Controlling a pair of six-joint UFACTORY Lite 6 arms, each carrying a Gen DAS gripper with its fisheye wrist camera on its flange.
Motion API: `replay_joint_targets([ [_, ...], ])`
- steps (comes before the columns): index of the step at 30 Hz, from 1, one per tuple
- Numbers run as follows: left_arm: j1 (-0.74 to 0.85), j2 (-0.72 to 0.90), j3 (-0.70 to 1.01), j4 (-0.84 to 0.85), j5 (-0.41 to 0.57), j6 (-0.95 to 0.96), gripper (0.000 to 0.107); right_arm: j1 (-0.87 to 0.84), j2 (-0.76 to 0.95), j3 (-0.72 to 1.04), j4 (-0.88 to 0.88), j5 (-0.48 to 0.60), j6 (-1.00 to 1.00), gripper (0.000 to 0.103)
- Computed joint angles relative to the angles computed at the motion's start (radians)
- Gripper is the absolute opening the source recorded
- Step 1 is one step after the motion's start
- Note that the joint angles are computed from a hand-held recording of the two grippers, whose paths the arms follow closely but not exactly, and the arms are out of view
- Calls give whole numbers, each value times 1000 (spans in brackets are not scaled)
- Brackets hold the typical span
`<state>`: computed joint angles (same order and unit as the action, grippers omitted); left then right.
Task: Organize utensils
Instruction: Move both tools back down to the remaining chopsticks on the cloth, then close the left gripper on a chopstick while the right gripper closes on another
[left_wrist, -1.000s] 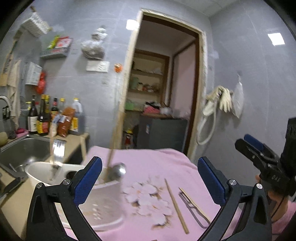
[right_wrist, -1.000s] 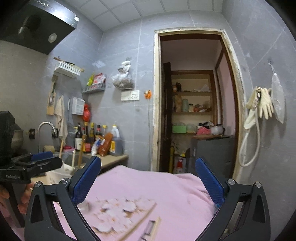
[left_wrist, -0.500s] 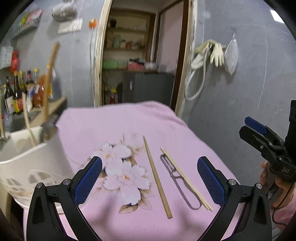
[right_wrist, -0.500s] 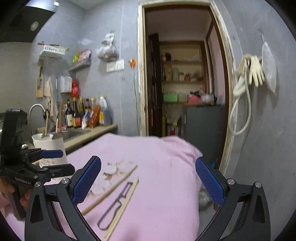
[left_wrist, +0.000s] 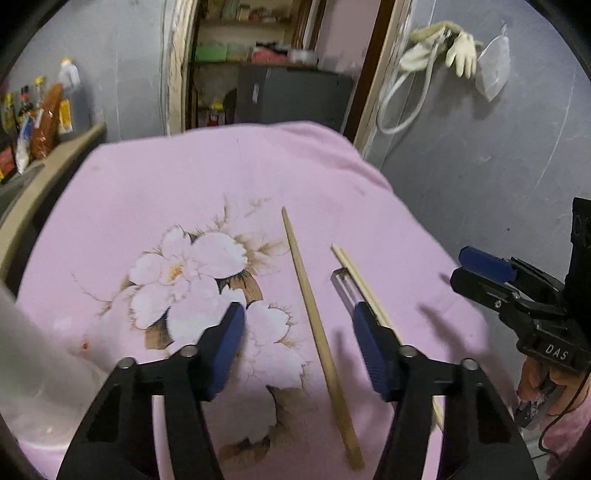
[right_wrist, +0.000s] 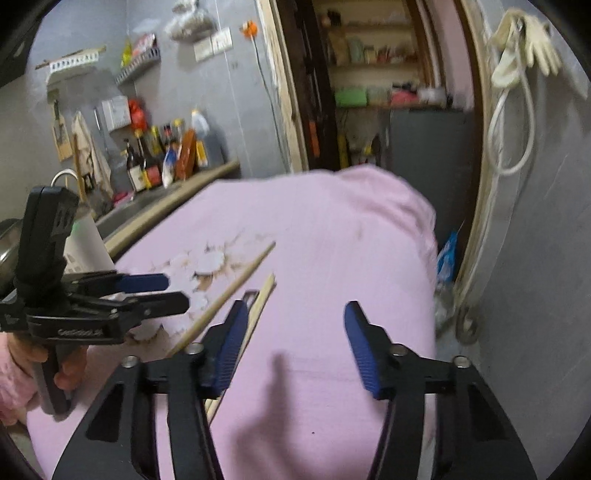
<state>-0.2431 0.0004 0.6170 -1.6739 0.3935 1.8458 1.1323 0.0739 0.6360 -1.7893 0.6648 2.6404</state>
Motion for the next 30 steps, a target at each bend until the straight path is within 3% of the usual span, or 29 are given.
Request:
replay_joint_targets([
  [5,10,181,169,233,20,-251,37,-88,52,32,-122,-140,72,34],
  [12,-5,241,239,305,-1,-320,29,-127,140,127,-99,-247,-12,31],
  [17,-33,252,252,334,-37,-351,24,-131,181,186,16,-260,-158,30],
  [23,-28,273,269,363,-31,-379,7,-136,228,249,126,-264,-297,30],
  [30,1,193,176,339,-30,-352,6,-118,267,317,297,-229,-496,29],
])
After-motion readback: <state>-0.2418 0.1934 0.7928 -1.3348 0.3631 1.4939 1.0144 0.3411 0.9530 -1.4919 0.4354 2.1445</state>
